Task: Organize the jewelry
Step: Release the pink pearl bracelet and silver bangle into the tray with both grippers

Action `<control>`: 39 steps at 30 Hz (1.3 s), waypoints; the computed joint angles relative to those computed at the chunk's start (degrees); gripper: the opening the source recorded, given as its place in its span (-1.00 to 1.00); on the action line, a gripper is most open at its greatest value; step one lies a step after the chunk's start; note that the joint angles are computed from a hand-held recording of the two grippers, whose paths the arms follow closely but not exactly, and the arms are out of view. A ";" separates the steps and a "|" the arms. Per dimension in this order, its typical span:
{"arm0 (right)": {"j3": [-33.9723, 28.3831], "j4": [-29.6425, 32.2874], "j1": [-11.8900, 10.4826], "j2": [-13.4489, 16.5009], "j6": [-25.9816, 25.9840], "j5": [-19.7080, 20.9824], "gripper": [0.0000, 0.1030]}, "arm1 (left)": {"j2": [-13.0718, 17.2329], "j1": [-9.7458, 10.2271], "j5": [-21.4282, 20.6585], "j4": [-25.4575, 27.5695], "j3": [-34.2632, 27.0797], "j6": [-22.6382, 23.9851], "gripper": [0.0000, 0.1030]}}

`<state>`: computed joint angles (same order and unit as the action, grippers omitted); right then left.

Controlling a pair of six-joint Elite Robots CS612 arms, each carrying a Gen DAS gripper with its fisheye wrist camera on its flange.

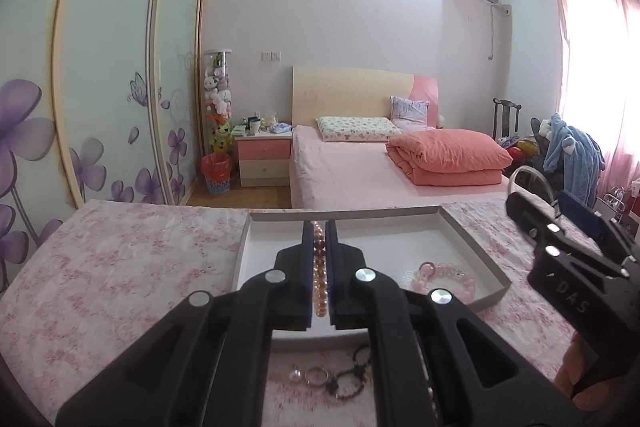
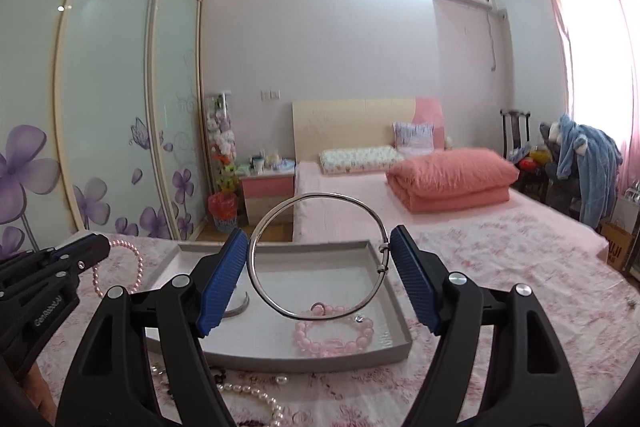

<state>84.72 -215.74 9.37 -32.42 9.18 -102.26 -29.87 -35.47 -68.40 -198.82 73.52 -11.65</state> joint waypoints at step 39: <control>3.24 21.48 -2.44 -3.52 5.19 11.27 0.49 | -1.22 2.95 -2.77 11.40 1.95 -7.73 -0.24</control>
<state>87.96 -194.25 6.93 -35.94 14.38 -90.99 -31.09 -32.52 -71.17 -187.42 75.46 -19.38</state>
